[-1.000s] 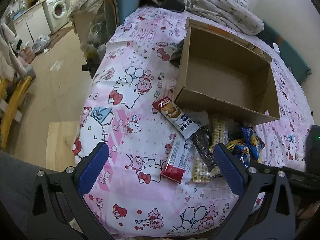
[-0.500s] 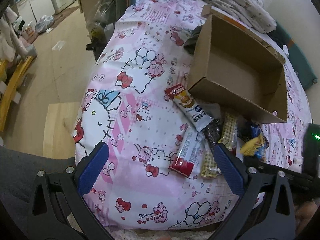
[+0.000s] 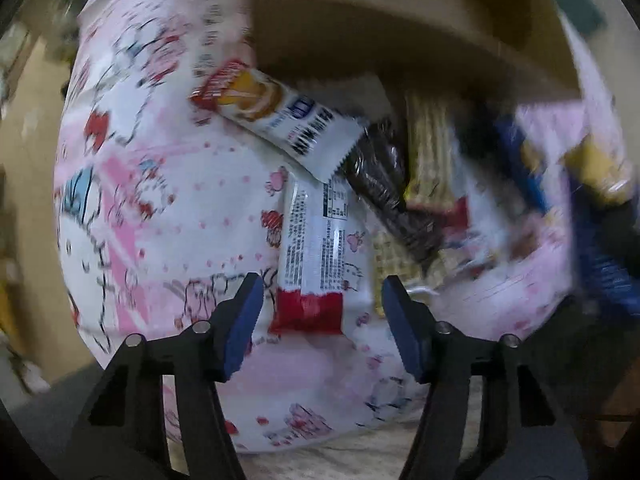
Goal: Organize snacks
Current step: 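Grasp the white-and-red bar with the left tool while the right tool grasps a blue bear bag, then carry both snacks into the cardboard box and open both tools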
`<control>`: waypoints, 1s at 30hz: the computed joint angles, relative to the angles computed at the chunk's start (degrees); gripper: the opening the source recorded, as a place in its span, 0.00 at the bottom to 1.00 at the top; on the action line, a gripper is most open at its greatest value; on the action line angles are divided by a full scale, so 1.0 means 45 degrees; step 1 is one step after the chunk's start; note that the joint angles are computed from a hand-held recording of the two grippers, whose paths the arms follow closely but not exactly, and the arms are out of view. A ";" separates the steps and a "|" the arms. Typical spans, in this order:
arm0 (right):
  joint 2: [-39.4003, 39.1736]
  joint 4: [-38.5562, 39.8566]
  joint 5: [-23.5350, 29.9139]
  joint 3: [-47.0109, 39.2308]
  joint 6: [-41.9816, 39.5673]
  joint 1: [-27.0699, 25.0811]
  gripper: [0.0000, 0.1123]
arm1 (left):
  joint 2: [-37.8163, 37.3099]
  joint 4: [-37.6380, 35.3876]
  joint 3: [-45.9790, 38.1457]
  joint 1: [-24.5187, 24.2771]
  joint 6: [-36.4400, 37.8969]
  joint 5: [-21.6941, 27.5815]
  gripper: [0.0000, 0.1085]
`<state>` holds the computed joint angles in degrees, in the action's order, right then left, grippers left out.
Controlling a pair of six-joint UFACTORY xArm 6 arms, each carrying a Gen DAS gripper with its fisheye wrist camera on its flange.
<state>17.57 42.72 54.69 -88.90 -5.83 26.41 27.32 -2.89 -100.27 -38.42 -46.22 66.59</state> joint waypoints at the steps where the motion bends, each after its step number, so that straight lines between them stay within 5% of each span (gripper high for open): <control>1: -0.0064 -0.0072 -0.0088 0.0063 0.0066 0.0102 0.25 | 0.0317 0.0130 -0.0385 -0.0054 0.0304 0.0253 0.53; 3: -0.0112 -0.0318 -0.0193 0.0094 0.0194 0.0264 0.25 | 0.0570 0.0351 -0.0615 -0.0105 0.0518 0.0379 0.53; 6: -0.0145 -0.0391 -0.0172 0.0149 0.0155 0.0349 0.25 | 0.0374 0.0145 -0.0159 -0.0049 0.0423 -0.0042 0.26; 11: -0.0158 -0.0430 -0.0248 0.0149 0.0262 0.0348 0.26 | -0.1280 -0.1117 0.2345 -0.0109 0.0405 -0.1881 0.26; 22: -0.0604 -0.0163 -0.0362 0.0537 0.0155 0.0230 0.26 | -0.4744 0.2032 0.4943 -0.1246 -0.3362 -0.2639 0.26; 30: -0.0021 -0.0252 -0.0499 -0.1013 0.0238 -0.0021 0.25 | -0.3893 0.4533 0.2296 -0.0740 -0.3869 -0.2026 0.26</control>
